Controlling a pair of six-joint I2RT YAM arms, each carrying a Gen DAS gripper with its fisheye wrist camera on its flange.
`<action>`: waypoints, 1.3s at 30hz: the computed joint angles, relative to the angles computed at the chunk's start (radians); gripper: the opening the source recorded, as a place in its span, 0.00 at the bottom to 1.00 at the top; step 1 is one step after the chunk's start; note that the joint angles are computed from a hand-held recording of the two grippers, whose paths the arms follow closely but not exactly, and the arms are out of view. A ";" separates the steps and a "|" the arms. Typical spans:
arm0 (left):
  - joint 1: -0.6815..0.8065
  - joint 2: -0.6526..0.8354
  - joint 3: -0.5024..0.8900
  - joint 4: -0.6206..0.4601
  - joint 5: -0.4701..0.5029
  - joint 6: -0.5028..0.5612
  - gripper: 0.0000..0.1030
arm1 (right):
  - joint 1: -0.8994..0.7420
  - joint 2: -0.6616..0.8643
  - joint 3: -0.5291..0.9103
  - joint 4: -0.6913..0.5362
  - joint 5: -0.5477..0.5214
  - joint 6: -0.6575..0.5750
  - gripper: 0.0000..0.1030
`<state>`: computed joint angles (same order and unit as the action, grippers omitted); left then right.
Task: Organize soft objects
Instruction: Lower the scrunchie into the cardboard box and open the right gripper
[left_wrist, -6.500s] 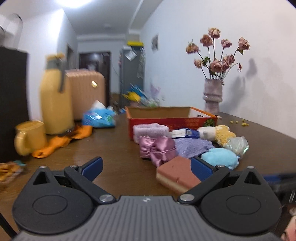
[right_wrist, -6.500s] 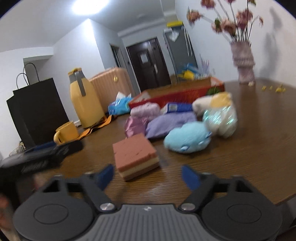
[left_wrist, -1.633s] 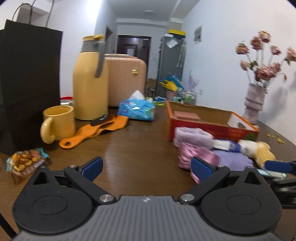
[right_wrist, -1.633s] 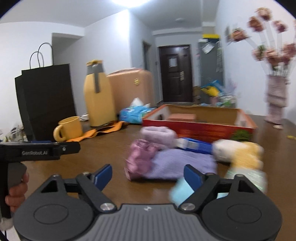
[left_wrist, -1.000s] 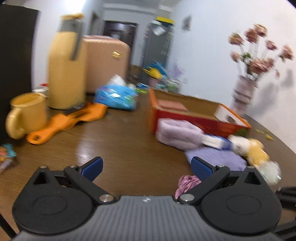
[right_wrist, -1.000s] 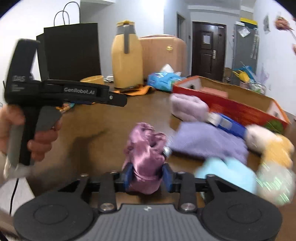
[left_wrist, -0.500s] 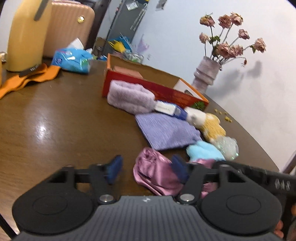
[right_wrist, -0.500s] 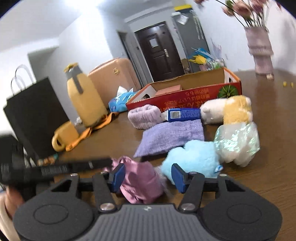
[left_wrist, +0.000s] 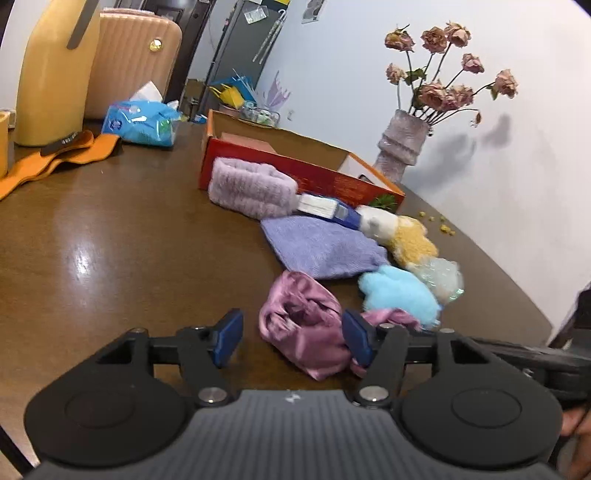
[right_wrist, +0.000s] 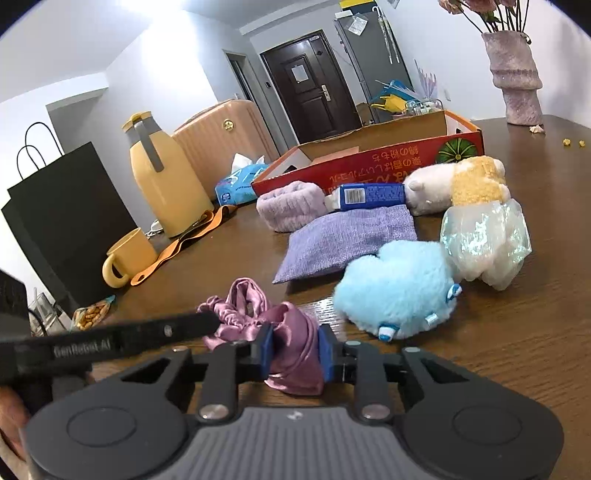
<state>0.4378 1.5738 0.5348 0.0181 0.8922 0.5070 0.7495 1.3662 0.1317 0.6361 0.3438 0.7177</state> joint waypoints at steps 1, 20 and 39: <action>-0.014 0.011 0.008 0.010 -0.020 -0.012 0.47 | -0.002 -0.001 -0.003 0.003 -0.004 0.000 0.23; -0.194 0.027 0.318 0.034 0.060 -0.363 0.16 | -0.465 -0.110 0.306 -0.242 -0.408 -0.385 0.07; -0.485 0.841 1.483 -0.362 -0.523 -0.427 0.39 | -0.663 1.122 1.927 -0.980 -0.546 -0.512 0.25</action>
<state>-0.0471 2.4147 2.0178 -0.3438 0.3689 0.0799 0.0867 2.4882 2.0587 -0.3440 -0.2024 0.2058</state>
